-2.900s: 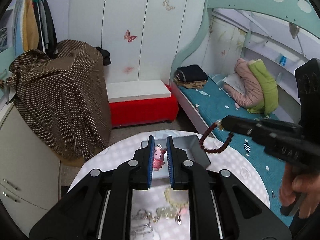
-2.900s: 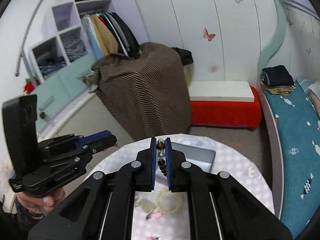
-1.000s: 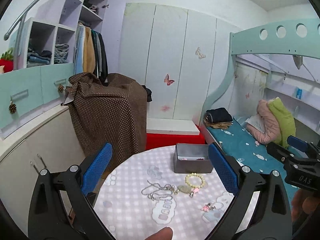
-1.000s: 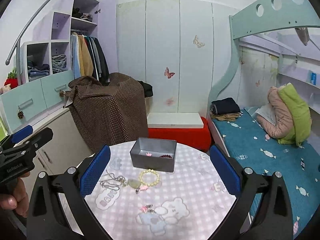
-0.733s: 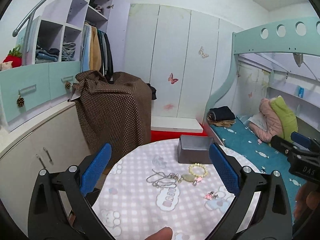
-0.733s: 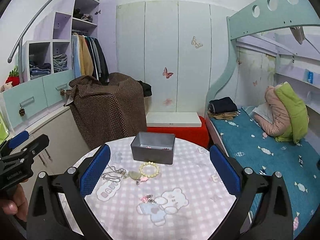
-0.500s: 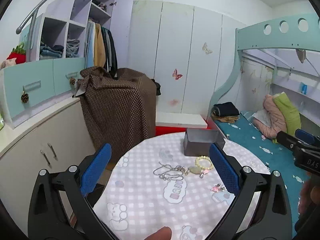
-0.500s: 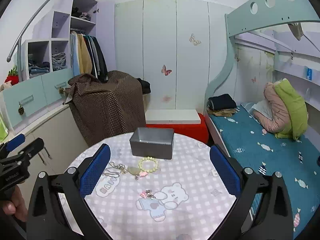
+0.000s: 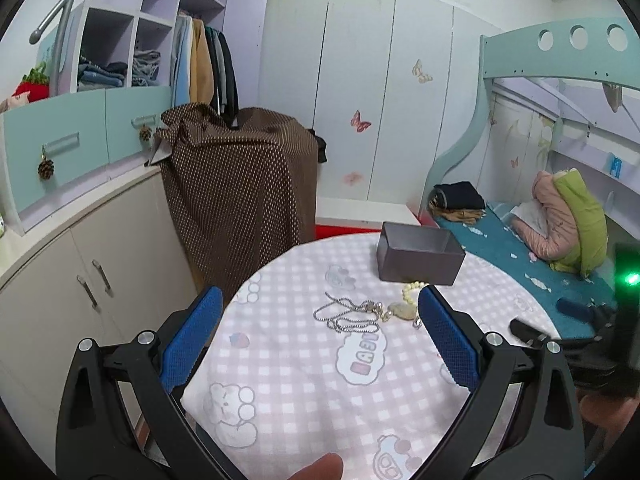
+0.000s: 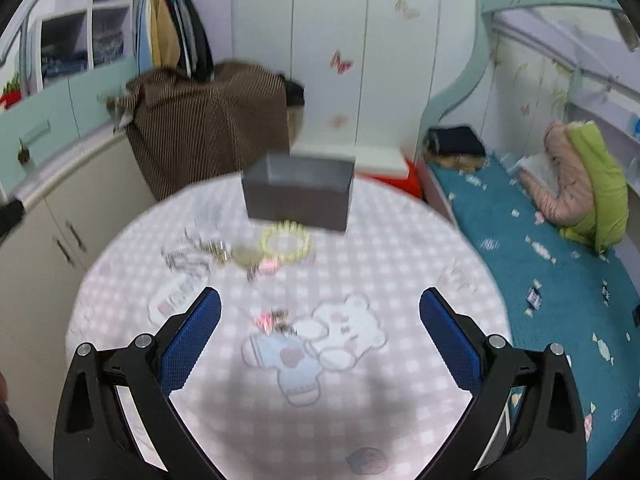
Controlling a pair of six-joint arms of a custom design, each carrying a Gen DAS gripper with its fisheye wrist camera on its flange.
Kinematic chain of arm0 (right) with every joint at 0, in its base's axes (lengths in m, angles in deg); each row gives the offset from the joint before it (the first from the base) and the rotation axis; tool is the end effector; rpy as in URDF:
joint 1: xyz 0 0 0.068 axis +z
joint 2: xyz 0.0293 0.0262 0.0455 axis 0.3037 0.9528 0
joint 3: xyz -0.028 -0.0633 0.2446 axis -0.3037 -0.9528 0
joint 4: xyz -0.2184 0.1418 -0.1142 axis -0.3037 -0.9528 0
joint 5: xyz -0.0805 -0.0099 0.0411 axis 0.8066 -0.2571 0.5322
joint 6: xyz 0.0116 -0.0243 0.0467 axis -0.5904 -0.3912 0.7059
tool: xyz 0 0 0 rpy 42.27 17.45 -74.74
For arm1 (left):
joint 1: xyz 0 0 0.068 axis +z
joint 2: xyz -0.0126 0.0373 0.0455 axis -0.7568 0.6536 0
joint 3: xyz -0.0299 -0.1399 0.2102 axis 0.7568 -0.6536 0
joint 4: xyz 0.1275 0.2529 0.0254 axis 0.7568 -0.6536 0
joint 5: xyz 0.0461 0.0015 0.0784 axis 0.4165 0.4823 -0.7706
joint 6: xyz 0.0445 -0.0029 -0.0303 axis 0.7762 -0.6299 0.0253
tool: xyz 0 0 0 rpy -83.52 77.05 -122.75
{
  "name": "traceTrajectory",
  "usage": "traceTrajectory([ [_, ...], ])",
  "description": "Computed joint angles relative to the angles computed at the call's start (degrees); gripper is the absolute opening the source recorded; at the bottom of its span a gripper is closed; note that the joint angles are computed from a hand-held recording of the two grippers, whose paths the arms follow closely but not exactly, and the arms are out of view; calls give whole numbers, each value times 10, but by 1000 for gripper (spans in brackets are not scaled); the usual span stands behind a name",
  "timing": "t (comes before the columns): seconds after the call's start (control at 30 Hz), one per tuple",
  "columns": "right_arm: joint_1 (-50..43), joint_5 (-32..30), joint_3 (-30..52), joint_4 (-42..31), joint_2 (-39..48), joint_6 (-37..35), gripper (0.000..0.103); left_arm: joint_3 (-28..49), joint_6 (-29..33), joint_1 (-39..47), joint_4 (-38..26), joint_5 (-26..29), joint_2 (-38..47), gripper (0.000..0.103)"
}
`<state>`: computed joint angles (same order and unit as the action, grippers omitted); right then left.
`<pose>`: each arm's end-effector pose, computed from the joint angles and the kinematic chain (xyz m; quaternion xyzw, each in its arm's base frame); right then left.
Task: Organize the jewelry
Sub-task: 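Withdraw both grippers from the grey box, then grasp the pink charm with silver clasp with the right gripper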
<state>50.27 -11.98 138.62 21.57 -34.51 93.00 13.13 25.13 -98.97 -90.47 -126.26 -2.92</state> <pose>0.1894 0.1056 0.3209 -0.0311 0.9039 0.0165 0.4262 0.1620 -0.1573 0.3592 0.0132 0.8504 -0.0437 0.5241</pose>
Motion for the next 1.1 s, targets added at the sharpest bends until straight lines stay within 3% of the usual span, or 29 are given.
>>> traceTrajectory([
  [0.23,-26,-70,-39,33,57,-50,95,-28,-6,23,17,28,13,98],
  [0.3,-35,-89,-50,48,70,-67,88,-35,-6,28,23,36,19,98],
  [0.43,-51,-102,-54,63,94,-94,64,-42,-8,31,31,45,33,98],
  [0.63,-81,-146,-54,84,113,-132,54,-41,-5,28,43,58,62,98],
  [0.83,-77,-178,-53,92,117,-161,14,-29,11,29,65,82,109,98],
  [1.1,-117,-213,-81,89,68,-144,14,36,77,34,117,146,245,98],
])
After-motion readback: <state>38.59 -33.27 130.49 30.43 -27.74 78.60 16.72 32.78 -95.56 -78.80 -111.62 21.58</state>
